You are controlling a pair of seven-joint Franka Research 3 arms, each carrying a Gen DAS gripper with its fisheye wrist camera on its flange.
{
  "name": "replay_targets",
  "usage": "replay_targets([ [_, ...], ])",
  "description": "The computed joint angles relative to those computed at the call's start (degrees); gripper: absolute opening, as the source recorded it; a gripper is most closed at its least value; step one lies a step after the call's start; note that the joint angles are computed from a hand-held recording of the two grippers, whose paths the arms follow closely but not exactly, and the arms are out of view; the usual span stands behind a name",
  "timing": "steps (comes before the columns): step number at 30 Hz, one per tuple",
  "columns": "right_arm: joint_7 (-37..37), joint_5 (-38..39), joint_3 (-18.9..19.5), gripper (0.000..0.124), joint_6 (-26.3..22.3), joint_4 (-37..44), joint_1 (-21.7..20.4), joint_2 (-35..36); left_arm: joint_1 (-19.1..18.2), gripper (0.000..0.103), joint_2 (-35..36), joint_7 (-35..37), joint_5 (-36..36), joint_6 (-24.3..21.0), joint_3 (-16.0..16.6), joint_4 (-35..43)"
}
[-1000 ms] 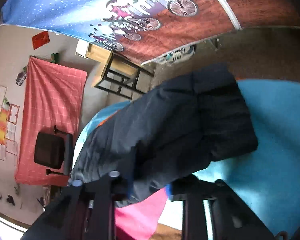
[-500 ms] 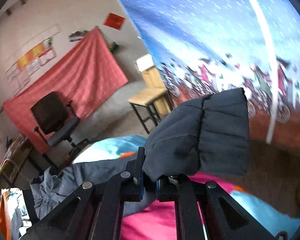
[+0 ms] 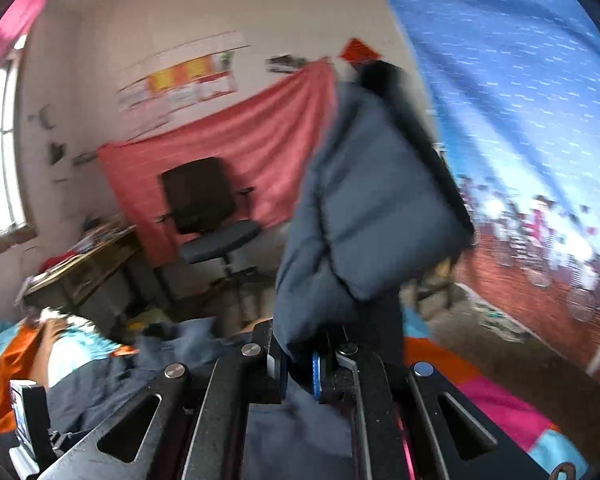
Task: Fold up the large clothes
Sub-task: 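Lift the sleeve with the right tool and fold it across the jacket body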
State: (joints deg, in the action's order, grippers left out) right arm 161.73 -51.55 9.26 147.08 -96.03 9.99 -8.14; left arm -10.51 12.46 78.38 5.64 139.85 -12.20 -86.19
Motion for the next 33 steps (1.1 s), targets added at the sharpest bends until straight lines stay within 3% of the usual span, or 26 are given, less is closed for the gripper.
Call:
replay_targets([
  [6, -12.73, 5.15, 0.59, 0.008, 1.51, 13.19, 7.0, 12.39, 4.64, 0.101, -7.73, 2.03, -7.99, 3.62, 1.71, -9.51],
  [12, -27.45, 17.98, 1.75, 0.008, 1.21, 22.57, 11.75, 22.83, 7.63, 0.101, -13.99, 6.88, -18.68, 7.26, 4.75, -17.18],
  [22, -41.03, 31.56, 1.47, 0.011, -9.91, 39.64, 18.7, 39.04, 8.97, 0.101, -17.31, 14.49, -35.93, 6.65, 8.96, -21.53],
  [27, -45.3, 39.96, 1.71, 0.015, -13.76, 37.41, 18.44, 39.67, 9.43, 0.101, -16.76, 16.32, -41.25, 5.26, 9.25, -20.99],
  [33, -53.61, 46.28, 0.76, 0.023, -10.22, 25.08, 18.2, 32.2, 9.93, 0.101, -15.36, 16.91, -43.69, 3.92, 8.55, -19.64],
])
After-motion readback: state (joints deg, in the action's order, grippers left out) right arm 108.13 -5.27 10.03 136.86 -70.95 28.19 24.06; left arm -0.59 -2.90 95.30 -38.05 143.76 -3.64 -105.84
